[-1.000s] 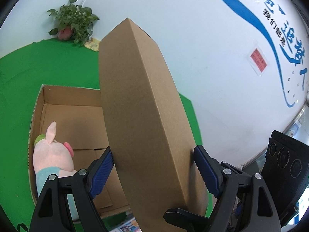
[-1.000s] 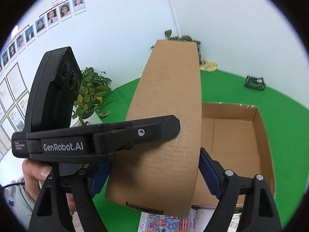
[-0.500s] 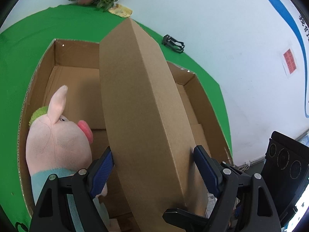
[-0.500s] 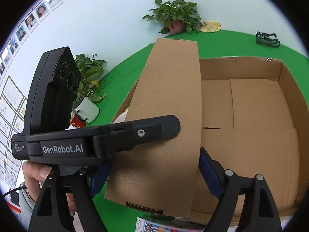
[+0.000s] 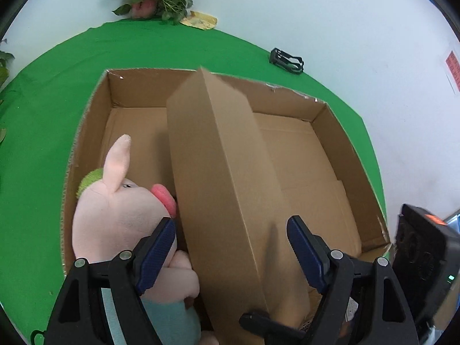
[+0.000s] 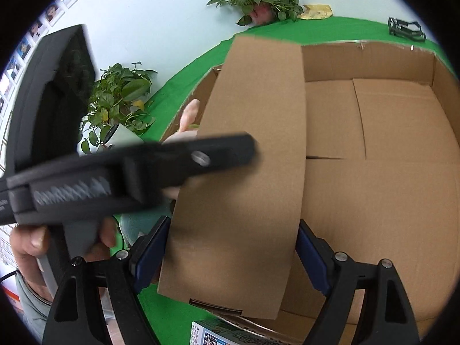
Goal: Organize objects
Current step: 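Lower the brown box into the open box beside the pig and release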
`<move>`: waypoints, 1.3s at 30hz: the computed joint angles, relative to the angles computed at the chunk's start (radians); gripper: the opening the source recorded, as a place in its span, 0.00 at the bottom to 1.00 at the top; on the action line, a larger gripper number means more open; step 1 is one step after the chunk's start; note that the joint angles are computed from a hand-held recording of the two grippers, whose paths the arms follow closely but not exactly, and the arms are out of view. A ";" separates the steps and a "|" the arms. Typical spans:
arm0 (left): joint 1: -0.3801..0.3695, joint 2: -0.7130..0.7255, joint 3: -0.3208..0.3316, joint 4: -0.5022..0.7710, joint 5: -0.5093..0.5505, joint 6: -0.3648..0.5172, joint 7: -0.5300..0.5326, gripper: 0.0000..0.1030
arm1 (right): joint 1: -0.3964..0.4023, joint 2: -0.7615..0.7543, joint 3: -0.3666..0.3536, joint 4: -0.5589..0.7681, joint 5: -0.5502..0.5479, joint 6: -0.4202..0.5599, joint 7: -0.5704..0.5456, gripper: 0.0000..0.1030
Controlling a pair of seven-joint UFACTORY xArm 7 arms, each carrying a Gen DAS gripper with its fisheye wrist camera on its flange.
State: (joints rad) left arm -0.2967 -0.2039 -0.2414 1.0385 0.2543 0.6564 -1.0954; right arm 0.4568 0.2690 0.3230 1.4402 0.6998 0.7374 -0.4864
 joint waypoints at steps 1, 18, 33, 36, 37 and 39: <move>0.000 -0.012 -0.001 -0.010 0.000 -0.004 -0.009 0.77 | -0.003 0.006 0.000 0.005 0.005 0.009 0.005 0.82; -0.017 -0.129 -0.096 -0.081 0.060 0.016 -0.096 0.75 | -0.096 -0.033 -0.072 -0.002 -0.002 0.073 0.014 0.88; -0.104 -0.029 -0.113 -0.019 0.083 0.089 -0.162 0.75 | -0.032 0.313 0.004 0.425 -0.130 0.333 0.083 0.61; -0.114 -0.031 -0.111 -0.021 0.089 0.092 -0.186 0.75 | -0.026 0.280 0.003 0.381 -0.135 0.304 0.054 0.61; -0.117 -0.033 -0.110 -0.022 0.085 0.090 -0.191 0.75 | -0.025 0.277 0.001 0.379 -0.135 0.305 0.055 0.61; -0.124 -0.035 -0.112 -0.017 0.079 0.099 -0.199 0.75 | -0.022 0.267 0.000 0.368 -0.138 0.299 0.052 0.61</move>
